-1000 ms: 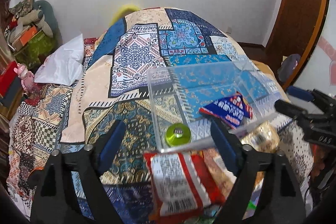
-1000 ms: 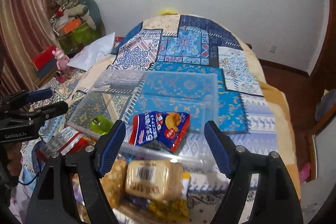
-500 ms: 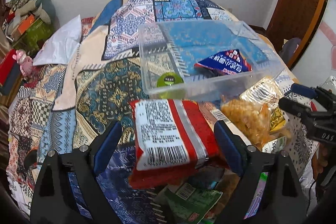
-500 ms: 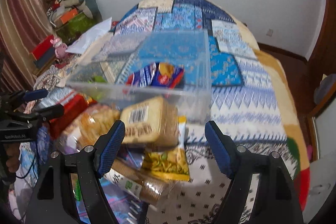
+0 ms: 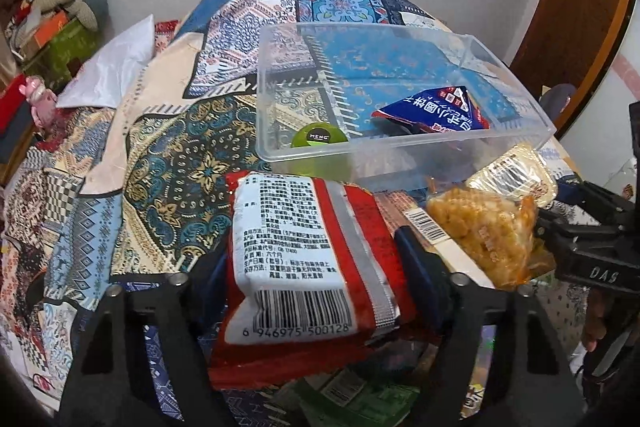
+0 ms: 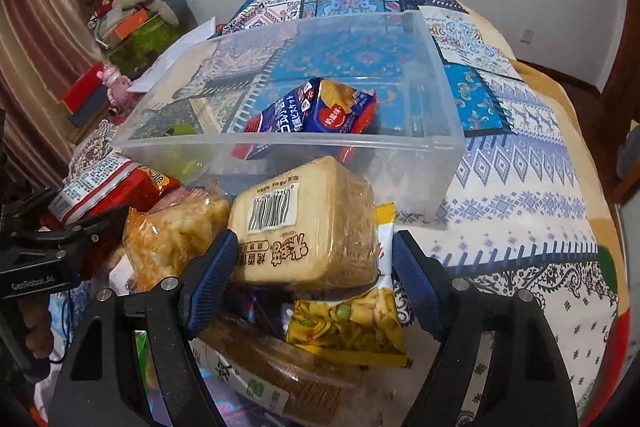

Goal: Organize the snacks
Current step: 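Grasp the red-and-white bag with the left tool while the right grasps a cracker block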

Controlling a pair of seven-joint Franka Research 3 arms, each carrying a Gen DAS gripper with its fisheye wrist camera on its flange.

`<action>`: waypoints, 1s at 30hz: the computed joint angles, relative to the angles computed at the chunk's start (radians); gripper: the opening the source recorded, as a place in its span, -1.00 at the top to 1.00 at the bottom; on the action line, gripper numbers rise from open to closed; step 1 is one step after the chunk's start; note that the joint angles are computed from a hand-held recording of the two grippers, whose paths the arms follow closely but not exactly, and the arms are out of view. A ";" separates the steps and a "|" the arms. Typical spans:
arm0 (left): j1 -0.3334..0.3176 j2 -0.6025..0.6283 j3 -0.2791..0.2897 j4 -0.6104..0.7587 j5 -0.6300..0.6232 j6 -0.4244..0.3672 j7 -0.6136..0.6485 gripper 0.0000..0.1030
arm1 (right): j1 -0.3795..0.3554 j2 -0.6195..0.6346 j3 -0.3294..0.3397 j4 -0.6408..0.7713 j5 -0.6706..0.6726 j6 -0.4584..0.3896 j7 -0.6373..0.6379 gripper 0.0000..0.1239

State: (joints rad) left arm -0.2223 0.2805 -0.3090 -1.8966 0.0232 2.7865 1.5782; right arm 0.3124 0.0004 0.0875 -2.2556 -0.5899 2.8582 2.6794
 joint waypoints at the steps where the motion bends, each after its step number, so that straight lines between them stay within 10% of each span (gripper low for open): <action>1: -0.005 -0.003 0.007 -0.007 0.014 0.009 -0.008 -0.35 | -0.001 -0.002 -0.001 -0.003 -0.009 0.001 0.011 -0.23; 9: 0.019 -0.044 -0.015 -0.073 -0.005 0.077 0.047 -0.27 | -0.029 -0.059 0.022 -0.024 -0.215 -0.034 0.194 -0.11; 16: 0.035 -0.076 -0.033 -0.110 -0.074 0.100 0.111 -0.27 | -0.041 -0.034 0.027 -0.034 -0.059 0.050 0.039 0.04; 30: 0.038 -0.066 -0.033 -0.106 -0.136 0.098 0.140 -0.27 | 0.025 0.039 -0.015 0.032 0.002 -0.010 -0.051 -0.46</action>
